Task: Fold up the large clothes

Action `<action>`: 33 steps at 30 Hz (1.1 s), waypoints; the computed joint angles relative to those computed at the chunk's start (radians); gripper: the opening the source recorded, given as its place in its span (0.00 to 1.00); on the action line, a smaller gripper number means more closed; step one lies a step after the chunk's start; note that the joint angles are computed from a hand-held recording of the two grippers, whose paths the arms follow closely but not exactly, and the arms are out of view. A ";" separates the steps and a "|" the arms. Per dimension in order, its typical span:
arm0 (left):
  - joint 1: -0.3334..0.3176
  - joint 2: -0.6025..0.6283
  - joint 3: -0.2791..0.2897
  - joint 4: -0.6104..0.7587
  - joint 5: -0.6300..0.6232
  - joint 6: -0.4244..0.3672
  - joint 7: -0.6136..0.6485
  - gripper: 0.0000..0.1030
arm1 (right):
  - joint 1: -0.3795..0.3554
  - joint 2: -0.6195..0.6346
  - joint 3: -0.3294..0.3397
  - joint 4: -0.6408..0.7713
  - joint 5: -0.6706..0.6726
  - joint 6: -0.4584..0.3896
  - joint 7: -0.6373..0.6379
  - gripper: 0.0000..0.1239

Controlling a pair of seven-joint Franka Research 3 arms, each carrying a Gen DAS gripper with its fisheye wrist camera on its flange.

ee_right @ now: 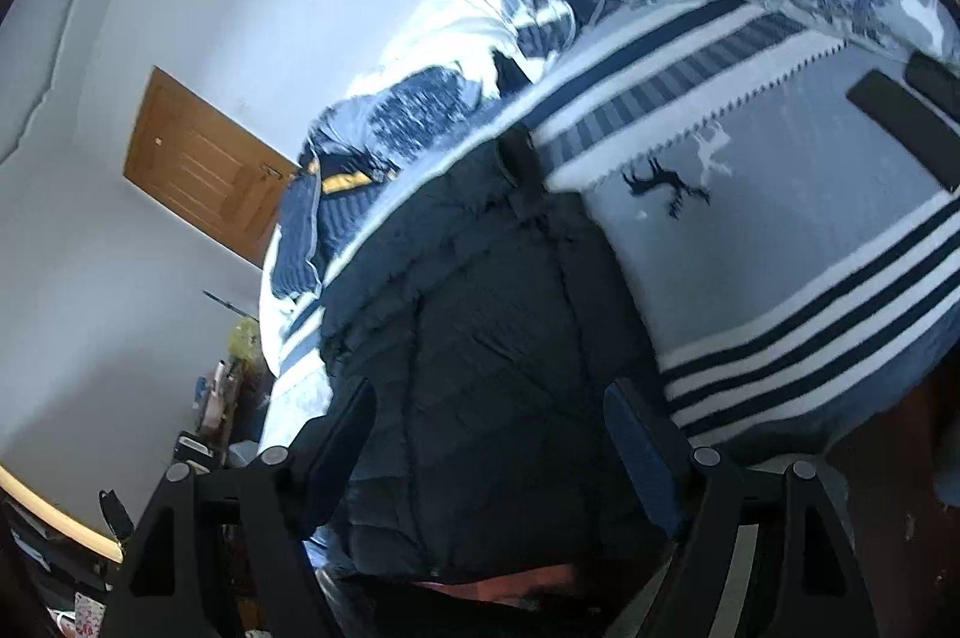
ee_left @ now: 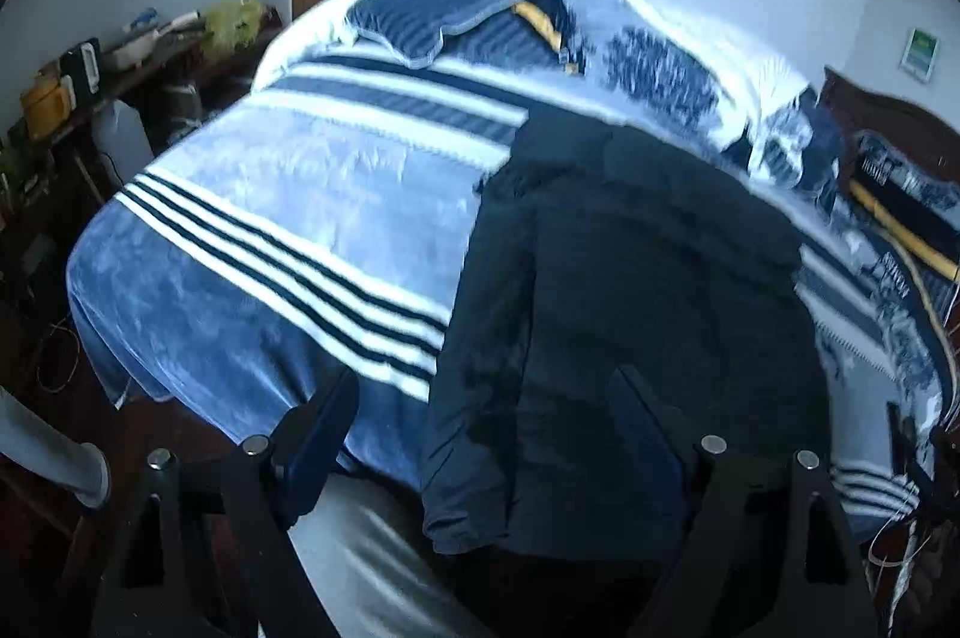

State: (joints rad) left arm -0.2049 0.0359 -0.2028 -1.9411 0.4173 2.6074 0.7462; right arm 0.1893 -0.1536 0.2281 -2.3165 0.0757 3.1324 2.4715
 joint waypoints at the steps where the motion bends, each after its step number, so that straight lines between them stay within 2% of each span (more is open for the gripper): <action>1: 0.000 0.020 -0.001 0.007 -0.006 -0.010 0.011 0.83 | -0.011 0.015 0.009 0.004 -0.014 -0.007 0.010 0.65; 5: -0.002 0.108 -0.002 0.029 -0.062 -0.042 0.081 0.83 | -0.006 0.099 -0.007 0.041 -0.089 -0.067 0.051 0.64; 7: -0.003 0.134 -0.001 0.032 -0.078 -0.049 0.104 0.83 | 0.011 0.146 -0.024 0.073 -0.150 -0.128 0.082 0.58; 9: 0.000 0.156 -0.004 0.031 -0.109 -0.044 0.137 0.83 | 0.039 0.179 -0.041 0.089 -0.089 -0.160 0.021 0.53; 10: 0.000 0.166 -0.004 0.036 -0.117 -0.052 0.150 0.83 | 0.049 0.195 -0.040 0.092 0.004 -0.161 -0.053 0.50; 12: -0.002 0.193 -0.007 0.060 -0.132 -0.091 0.189 0.83 | 0.069 0.213 -0.045 0.099 0.092 -0.174 -0.131 0.49; 16: -0.023 0.226 0.003 0.089 -0.103 -0.158 0.200 0.83 | 0.129 0.247 -0.094 0.144 0.041 -0.276 -0.136 0.49; 20: -0.018 0.247 -0.007 0.086 -0.155 -0.168 0.232 0.81 | 0.165 0.286 -0.119 0.205 0.058 -0.389 -0.196 0.51; 21: -0.017 0.251 -0.010 0.082 -0.163 -0.160 0.239 0.74 | 0.177 0.294 -0.130 0.212 0.032 -0.396 -0.185 0.51; 22: -0.011 0.255 -0.016 0.079 -0.186 -0.152 0.257 0.60 | 0.183 0.301 -0.134 0.223 0.030 -0.406 -0.195 0.47; 23: -0.003 0.260 -0.027 0.078 -0.222 -0.148 0.280 0.52 | 0.182 0.307 -0.131 0.232 0.049 -0.408 -0.224 0.43; 24: 0.000 0.260 -0.032 0.073 -0.242 -0.138 0.293 0.38 | 0.186 0.309 -0.134 0.236 0.051 -0.410 -0.231 0.31; 25: -0.001 0.253 -0.035 0.061 -0.251 -0.119 0.303 0.25 | 0.191 0.309 -0.137 0.239 0.048 -0.415 -0.238 0.23; 27: -0.014 0.234 -0.033 0.046 -0.235 -0.103 0.313 0.09 | 0.197 0.292 -0.139 0.217 0.053 -0.385 -0.246 0.11; 29: -0.017 0.194 -0.027 0.010 -0.227 -0.069 0.309 0.05 | 0.191 0.260 -0.129 0.177 0.108 -0.334 -0.280 0.06; 33: 0.044 0.043 -0.047 -0.137 -0.448 0.060 0.425 0.03 | 0.180 0.143 -0.099 0.058 0.368 -0.216 -0.455 0.03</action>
